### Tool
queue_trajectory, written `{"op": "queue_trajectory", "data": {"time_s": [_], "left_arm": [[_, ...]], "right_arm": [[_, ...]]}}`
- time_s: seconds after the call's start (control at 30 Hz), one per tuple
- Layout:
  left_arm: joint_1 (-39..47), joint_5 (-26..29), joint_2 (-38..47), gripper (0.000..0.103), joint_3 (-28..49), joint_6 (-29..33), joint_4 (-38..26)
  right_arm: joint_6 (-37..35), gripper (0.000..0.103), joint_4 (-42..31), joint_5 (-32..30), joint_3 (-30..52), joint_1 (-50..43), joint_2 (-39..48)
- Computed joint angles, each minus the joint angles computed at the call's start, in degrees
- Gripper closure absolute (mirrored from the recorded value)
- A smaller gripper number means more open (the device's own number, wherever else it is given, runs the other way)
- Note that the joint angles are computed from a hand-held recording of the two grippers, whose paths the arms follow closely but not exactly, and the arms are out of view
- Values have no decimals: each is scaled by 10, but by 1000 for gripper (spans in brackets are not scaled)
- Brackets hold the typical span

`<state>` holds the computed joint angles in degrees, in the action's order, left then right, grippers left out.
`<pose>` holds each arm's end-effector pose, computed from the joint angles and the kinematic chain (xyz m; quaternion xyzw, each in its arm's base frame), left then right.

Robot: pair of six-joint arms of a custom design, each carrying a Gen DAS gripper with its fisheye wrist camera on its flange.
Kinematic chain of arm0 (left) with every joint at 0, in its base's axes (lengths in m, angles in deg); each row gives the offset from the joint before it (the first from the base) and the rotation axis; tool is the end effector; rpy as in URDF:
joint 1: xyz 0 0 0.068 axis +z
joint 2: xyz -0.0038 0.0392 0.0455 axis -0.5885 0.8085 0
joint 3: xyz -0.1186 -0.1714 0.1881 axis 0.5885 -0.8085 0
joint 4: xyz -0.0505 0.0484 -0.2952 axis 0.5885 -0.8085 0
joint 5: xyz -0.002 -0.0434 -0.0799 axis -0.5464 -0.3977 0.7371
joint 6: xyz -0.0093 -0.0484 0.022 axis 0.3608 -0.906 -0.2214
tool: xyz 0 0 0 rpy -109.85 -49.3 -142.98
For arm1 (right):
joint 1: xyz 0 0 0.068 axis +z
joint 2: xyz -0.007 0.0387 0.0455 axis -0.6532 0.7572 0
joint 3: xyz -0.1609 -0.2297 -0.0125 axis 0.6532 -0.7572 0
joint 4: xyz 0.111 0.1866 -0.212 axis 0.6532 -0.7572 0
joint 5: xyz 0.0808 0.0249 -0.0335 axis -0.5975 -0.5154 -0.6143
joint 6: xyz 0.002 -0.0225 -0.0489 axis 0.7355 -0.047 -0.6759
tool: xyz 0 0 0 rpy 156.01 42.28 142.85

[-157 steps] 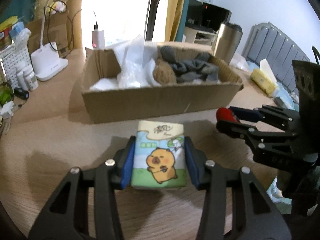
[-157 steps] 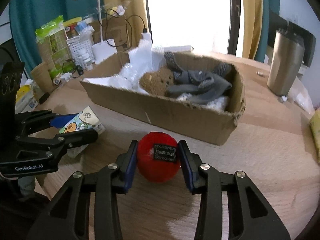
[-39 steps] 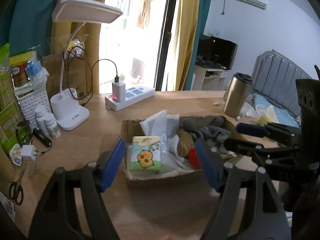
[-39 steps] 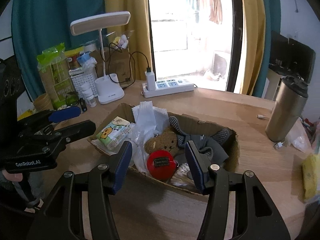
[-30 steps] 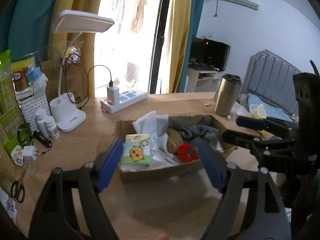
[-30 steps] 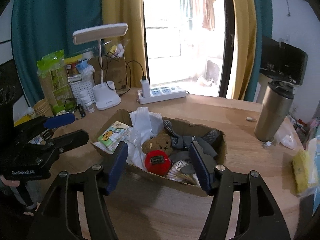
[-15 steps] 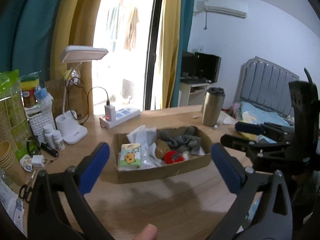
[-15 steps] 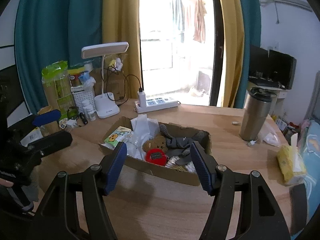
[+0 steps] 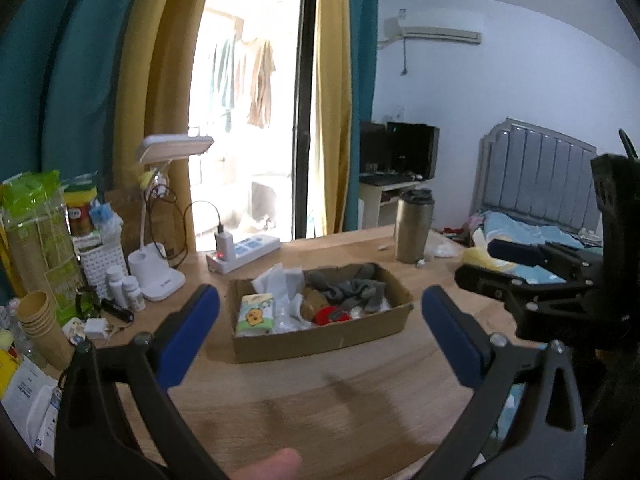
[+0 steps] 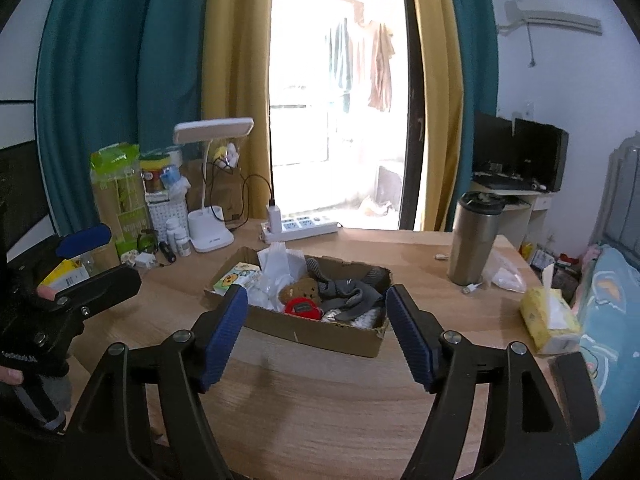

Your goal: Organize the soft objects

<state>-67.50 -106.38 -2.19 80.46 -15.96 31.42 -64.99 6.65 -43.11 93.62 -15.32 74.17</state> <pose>0.1831 -0.0876 0.2030 -0.0722 0.8103 0.0134 0.5815 0.2644 0.1341 0.1927 -0.2915 0.7933 0.1707 0.5065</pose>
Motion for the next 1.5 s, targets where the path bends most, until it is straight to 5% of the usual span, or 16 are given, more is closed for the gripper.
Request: {"op": "queue_trajectory", "data": {"time_s": [0.67,1.5], "left_arm": [[-114,-125,-102,1,-3,-44,-83],[-128,-126,-113,1,-3,-47,-90]], "right_arm": [[-2,27,-31,0,-75,-23,-158],[-11,26,-33,17,-81,-15,-173]]}}
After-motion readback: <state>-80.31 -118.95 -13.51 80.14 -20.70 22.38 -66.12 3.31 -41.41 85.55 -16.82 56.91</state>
